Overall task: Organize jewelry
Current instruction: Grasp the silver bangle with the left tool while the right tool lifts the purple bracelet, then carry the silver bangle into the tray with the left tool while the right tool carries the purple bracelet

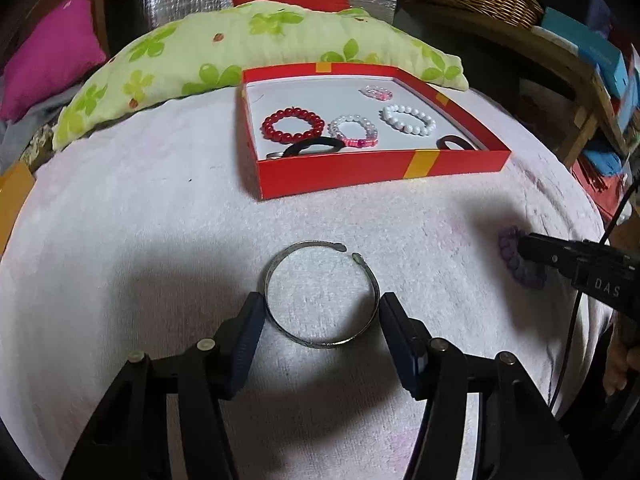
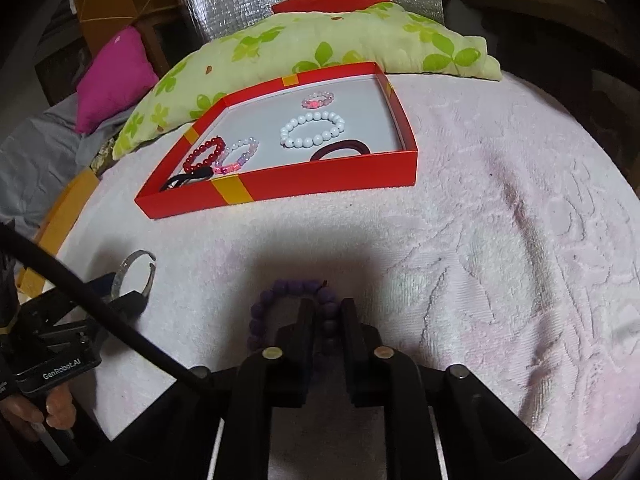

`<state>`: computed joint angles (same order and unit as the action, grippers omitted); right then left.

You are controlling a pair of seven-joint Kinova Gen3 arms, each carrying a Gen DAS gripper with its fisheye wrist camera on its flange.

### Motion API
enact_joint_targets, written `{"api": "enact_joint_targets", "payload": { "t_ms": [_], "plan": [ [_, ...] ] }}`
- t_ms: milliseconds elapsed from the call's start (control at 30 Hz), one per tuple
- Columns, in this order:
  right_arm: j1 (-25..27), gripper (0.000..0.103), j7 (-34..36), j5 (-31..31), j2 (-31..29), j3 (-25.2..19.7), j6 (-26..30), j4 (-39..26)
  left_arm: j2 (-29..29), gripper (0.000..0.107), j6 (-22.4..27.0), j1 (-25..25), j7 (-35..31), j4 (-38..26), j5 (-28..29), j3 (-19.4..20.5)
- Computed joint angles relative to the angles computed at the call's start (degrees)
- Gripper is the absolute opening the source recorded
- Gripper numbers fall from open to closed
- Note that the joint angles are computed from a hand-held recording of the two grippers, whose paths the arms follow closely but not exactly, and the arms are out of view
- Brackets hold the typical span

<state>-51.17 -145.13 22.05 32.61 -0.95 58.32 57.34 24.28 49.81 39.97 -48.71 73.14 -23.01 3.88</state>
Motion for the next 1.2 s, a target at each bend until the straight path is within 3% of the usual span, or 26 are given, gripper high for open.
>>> {"api": "enact_joint_targets", "payload": {
  "t_ms": [667,867,1200],
  "plan": [
    [-0.4,0.011,-5.7,4.3,-6.9,0.2,-16.3,10.9,-2.9,0.061,-2.9,2.9,3.6,0.7,-4.0,-0.3],
    [4.1,0.011,-5.4,-1.5,-8.7,-2.4,-22.8,14.0,-3.2,0.061,-2.6,4.4,5.9,-0.3,-7.6,-0.4],
    [5.2,0.011,-6.0,-5.0,-10.6,-1.9,-28.1,16.3,-2.0,0.061,0.3,5.2,5.8,-3.4,-8.6,0.0]
  ]
}}
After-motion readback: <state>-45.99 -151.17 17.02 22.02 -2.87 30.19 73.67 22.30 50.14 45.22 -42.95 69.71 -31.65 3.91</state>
